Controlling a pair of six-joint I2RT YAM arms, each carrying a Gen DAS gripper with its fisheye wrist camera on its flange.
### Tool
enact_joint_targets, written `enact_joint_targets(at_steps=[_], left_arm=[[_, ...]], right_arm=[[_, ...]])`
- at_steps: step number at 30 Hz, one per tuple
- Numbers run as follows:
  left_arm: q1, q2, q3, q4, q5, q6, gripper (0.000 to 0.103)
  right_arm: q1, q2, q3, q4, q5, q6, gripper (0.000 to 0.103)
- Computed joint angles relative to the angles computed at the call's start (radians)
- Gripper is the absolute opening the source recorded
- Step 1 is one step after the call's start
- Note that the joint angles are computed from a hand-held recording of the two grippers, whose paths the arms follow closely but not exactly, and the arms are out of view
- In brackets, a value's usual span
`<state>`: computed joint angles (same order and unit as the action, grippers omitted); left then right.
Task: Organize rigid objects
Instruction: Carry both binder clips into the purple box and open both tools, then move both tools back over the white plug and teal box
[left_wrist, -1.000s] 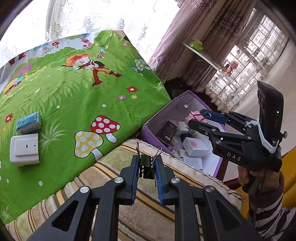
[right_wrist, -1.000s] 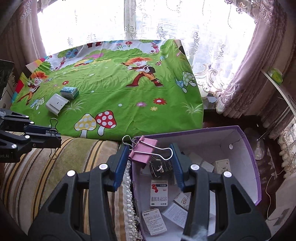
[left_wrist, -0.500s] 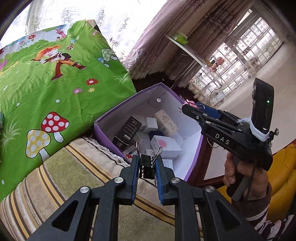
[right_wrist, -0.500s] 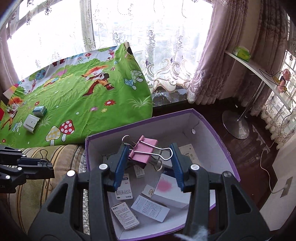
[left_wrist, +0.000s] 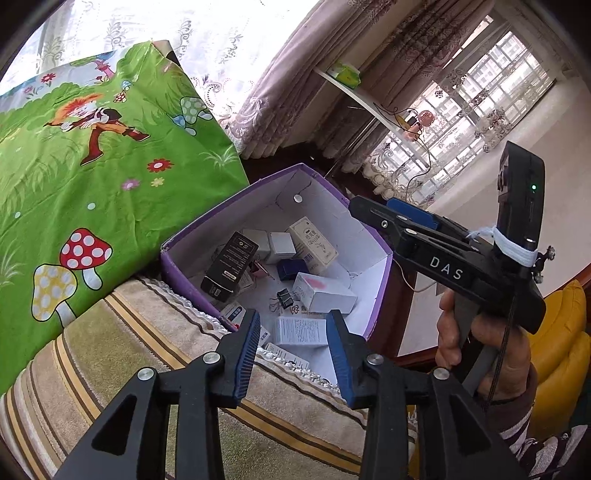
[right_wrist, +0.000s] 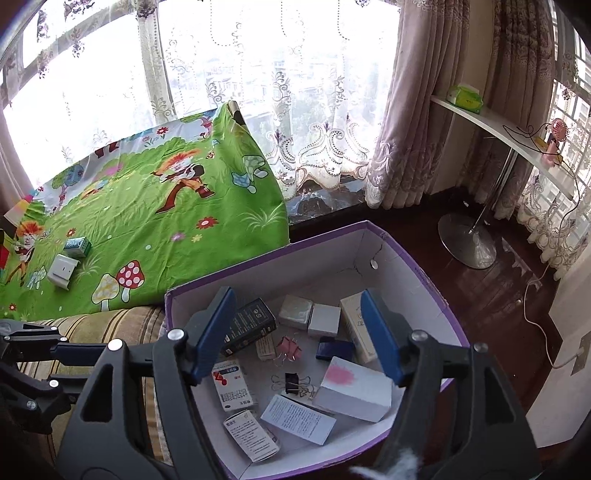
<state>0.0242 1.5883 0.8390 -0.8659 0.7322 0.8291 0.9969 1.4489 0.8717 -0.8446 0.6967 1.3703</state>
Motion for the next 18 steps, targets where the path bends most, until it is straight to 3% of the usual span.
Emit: enact_joint_targets(at_steps=[9,18], left_arm=[[0.042,0.022,0.026,0.0,0.001,-0.008,0.043],[0.118,0.039,0.072,0.059,-0.029,-0.053,0.065]], right_arm=[[0.017,0.032,0.023,0.075,-0.01,-0.046,0.073],[0.025,0.113,0.094,0.114,-0.029,-0.121,0.073]])
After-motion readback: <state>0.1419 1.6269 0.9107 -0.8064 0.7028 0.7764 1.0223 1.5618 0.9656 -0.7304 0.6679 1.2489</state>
